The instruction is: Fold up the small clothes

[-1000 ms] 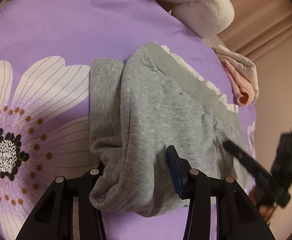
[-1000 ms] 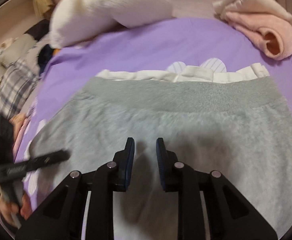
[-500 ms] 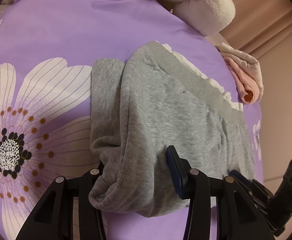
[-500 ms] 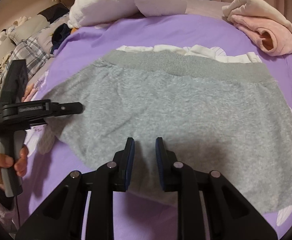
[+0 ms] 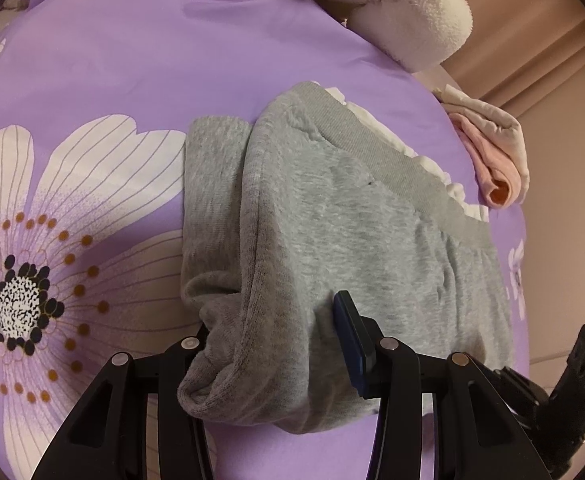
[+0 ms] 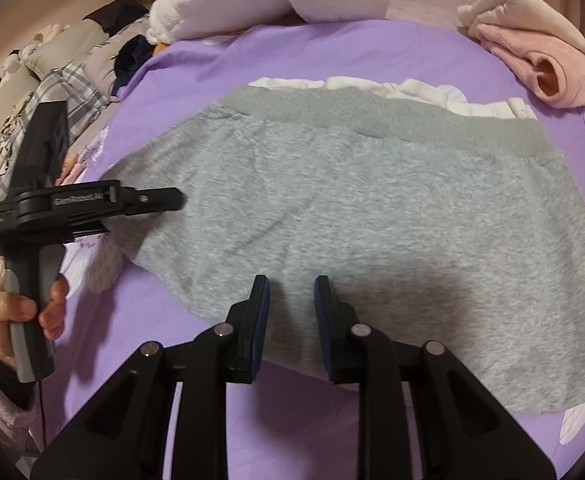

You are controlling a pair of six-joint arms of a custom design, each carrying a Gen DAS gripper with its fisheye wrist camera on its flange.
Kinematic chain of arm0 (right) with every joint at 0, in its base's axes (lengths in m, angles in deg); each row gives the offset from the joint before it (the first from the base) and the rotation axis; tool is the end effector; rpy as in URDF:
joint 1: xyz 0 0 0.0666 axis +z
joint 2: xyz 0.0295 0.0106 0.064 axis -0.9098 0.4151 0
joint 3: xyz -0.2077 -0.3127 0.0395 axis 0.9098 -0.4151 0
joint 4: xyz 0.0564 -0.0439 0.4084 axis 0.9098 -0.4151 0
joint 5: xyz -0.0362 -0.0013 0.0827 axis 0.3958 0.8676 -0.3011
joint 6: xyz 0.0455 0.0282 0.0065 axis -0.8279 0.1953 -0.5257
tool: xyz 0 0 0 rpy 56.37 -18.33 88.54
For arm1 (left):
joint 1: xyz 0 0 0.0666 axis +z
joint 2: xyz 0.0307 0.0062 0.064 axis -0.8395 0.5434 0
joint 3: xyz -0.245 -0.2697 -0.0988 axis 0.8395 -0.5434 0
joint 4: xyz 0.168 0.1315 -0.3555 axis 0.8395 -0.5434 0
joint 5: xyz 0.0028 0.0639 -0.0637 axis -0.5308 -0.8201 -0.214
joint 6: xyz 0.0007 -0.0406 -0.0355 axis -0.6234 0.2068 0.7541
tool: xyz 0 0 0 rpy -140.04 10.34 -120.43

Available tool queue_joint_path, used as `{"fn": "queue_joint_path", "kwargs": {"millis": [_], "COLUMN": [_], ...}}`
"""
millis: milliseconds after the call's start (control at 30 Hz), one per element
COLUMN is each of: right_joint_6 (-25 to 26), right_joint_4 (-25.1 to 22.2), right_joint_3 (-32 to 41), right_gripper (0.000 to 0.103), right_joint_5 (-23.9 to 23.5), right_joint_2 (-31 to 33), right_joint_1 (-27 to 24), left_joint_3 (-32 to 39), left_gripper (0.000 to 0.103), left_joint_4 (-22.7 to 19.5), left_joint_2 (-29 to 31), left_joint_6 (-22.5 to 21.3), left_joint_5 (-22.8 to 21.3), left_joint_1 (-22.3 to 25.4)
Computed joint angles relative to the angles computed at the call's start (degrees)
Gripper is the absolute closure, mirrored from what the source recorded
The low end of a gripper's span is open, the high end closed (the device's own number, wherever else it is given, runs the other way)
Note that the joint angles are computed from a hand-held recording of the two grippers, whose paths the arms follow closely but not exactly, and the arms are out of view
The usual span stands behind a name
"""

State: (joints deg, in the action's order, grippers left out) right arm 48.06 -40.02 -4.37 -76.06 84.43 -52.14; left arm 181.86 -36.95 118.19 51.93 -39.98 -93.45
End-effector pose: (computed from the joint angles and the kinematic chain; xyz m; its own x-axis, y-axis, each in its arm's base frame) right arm 0.4767 0.1248 0.4389 -0.7670 -0.2769 -0.5789 -0.4751 0.8514 0.2223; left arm 0.4682 -0.3450 0.4320 -0.8402 -0.3997 -0.3665 -0.1760 0.8402 -0.5129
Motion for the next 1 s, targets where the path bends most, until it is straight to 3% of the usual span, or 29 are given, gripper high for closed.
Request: {"fn": "queue_joint_path", "kwargs": {"millis": [567, 667, 767, 1000], "right_joint_6": [-3.0, -1.9, -0.2, -0.2], "right_joint_4": [2.3, 1.4, 3.5, 1.5], "right_joint_3": [1.4, 0.8, -0.9, 0.1], "right_gripper": [0.079, 0.081, 0.081, 0.081], "right_joint_5": [0.2, 1.7, 3.2, 2.7], "right_joint_2": [1.2, 1.9, 1.1, 1.4], "right_joint_1": [-0.1, 0.5, 1.2, 0.9], "left_joint_3": [0.9, 1.0, 1.2, 1.2], "left_gripper": [0.058, 0.058, 0.058, 0.058], "left_joint_4": [-0.8, -0.9, -1.3, -1.1], "left_joint_2": [0.4, 0.4, 0.5, 0.3], "left_joint_6": [-0.9, -0.6, -0.8, -0.5], "left_joint_5": [-1.6, -1.5, -1.6, -1.8], "left_joint_1": [-0.3, -0.4, -0.4, -0.5]}}
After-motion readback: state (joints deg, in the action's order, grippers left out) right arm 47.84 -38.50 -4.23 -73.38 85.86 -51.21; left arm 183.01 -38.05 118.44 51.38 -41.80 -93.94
